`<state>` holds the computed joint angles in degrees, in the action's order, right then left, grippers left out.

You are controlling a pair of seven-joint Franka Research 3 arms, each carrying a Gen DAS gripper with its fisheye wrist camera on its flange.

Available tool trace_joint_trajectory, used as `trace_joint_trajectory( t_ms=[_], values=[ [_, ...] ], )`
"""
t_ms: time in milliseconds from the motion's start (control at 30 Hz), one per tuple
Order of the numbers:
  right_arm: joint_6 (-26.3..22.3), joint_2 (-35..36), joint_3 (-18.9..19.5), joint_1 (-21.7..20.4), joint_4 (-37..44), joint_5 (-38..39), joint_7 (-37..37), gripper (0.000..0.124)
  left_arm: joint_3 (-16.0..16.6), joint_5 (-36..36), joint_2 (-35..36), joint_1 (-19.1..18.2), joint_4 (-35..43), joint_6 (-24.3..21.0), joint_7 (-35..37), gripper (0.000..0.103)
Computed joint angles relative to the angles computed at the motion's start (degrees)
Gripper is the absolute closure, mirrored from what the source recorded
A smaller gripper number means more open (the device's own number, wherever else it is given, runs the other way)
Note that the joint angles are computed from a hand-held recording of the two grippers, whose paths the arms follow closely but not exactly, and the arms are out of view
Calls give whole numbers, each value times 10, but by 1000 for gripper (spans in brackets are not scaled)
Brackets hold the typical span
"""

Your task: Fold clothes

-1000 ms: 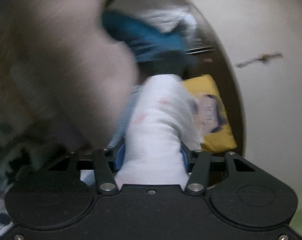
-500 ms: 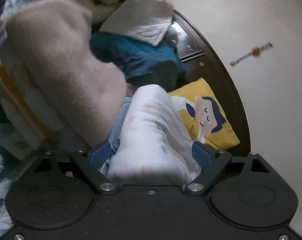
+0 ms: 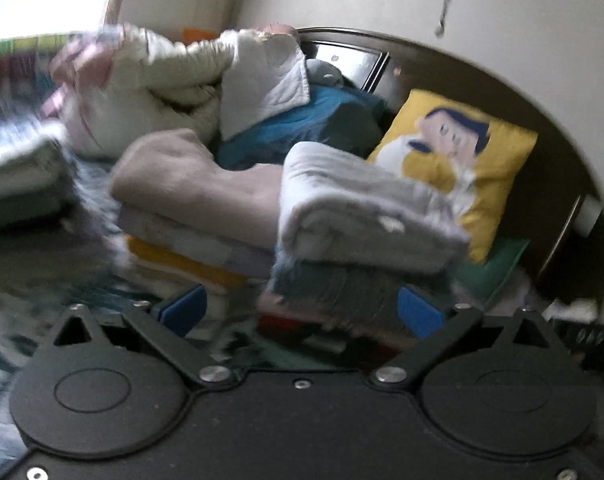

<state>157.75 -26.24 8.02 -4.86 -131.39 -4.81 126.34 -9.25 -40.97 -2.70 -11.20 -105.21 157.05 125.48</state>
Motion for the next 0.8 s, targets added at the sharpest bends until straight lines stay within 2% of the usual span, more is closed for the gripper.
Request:
trace_joint_trajectory(
  t_ms=[67,233,367,500,600,800],
  values=[
    [-25,-14,12,-1,2,-11,5,21,-1,32,-27,-3,-25,8,6,0],
    [-77,-47,57,-33,18,-87,39,21,14,38,-64,-32,-45,30,17,0],
    [-106,-61,61,-34,31,-119,51,21,12,95,-76,-44,-52,54,-22,0],
    [-127,-71,67,-41,38,-148,68,21,-7,221,-78,-32,-58,72,-117,0],
    [-140,-76,64,-39,39,-160,75,21,2,246,-73,-43,-49,60,-150,0],
    [-155,-80,57,-31,42,-168,73,21,0,292,-70,-45,-43,47,-224,0]
  ],
)
